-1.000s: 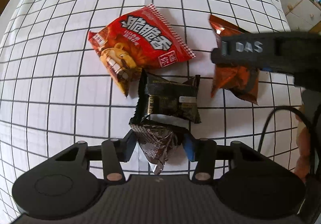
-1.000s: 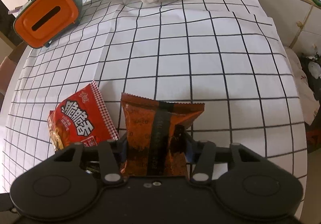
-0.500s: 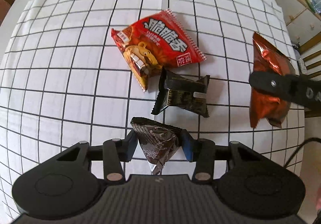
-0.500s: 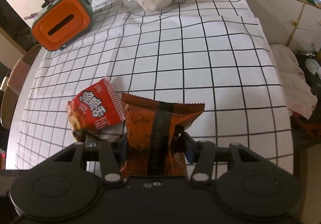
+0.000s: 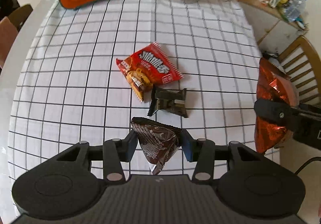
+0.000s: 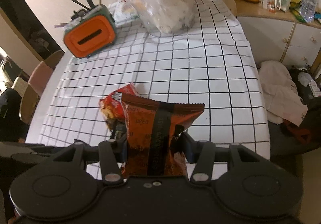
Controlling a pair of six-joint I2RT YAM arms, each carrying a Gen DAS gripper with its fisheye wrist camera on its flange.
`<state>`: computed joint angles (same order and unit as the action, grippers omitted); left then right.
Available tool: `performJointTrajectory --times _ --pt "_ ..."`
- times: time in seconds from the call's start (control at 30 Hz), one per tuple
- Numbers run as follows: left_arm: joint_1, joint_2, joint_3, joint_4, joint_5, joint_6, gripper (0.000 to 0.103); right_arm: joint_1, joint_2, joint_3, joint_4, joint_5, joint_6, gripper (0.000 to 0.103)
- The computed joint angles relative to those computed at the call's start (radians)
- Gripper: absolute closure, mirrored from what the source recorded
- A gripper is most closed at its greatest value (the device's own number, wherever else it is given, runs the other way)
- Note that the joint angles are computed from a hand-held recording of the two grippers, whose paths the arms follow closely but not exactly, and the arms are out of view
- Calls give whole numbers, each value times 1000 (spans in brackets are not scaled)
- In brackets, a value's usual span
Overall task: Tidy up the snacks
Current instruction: 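Lift and carry the chocolate and orange-brown bag over the white box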
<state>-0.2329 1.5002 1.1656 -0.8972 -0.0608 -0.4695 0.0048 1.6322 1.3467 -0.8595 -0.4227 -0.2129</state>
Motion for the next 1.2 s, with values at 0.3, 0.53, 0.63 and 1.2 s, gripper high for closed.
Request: performJointTrajectory --times 0.3,0.53,0.63,1.2 --pt "-83 -169 -37 -100 -34 9 57 -32 -183 -61 -117 -16 -43 53" --pt "-174 -305 -69 -191 -62 -16 57 -48 -321 -116 -209 -17 -84 53" --pt "-216 -351 -78 -232 -79 -39 57 -57 -375 -138 -245 -21 -99 53" --pt "-595 -572 -198 -362 -175 -322 57 -204 -675 -363 -422 -88 -250 53"
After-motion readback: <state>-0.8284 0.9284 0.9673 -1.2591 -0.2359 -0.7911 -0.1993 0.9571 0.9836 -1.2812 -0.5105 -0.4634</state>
